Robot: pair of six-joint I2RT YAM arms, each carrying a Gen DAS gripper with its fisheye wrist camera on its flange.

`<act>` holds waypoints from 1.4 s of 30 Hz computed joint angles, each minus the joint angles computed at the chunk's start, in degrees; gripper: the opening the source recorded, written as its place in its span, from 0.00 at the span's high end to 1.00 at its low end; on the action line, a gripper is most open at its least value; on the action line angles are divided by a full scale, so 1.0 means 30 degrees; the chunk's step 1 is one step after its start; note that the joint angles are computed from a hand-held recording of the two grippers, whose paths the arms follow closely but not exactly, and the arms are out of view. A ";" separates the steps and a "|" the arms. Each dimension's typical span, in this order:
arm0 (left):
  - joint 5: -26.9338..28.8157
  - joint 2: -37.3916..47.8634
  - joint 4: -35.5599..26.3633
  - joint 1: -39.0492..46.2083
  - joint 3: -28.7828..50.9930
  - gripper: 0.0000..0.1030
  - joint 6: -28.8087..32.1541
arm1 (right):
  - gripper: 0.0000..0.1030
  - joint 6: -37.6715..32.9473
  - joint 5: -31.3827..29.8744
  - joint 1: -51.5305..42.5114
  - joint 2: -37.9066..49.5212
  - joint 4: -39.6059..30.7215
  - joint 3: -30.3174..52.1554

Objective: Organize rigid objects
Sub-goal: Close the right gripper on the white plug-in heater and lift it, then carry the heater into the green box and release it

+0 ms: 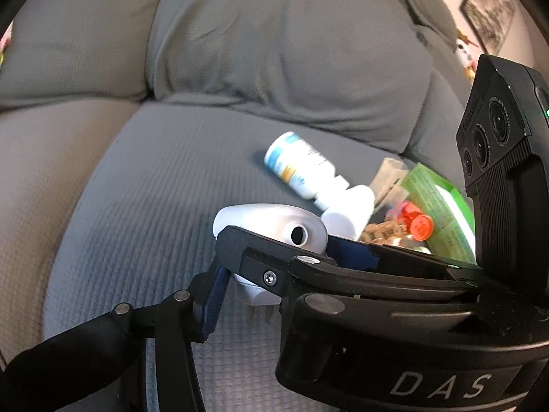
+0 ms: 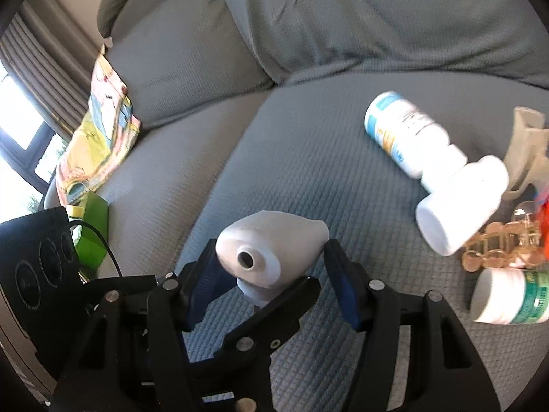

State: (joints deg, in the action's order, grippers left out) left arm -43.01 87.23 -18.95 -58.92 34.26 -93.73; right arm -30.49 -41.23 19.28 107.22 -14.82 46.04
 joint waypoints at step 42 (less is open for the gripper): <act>-0.1452 0.7481 0.1377 0.0273 1.3059 0.52 1.2952 | 0.44 -0.5892 -0.5705 -1.2669 -0.0997 -0.5959 0.3534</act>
State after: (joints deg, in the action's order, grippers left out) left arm -47.37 109.68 -14.82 -58.10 73.44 -54.87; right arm -48.17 -58.34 -18.72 104.22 -32.69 56.64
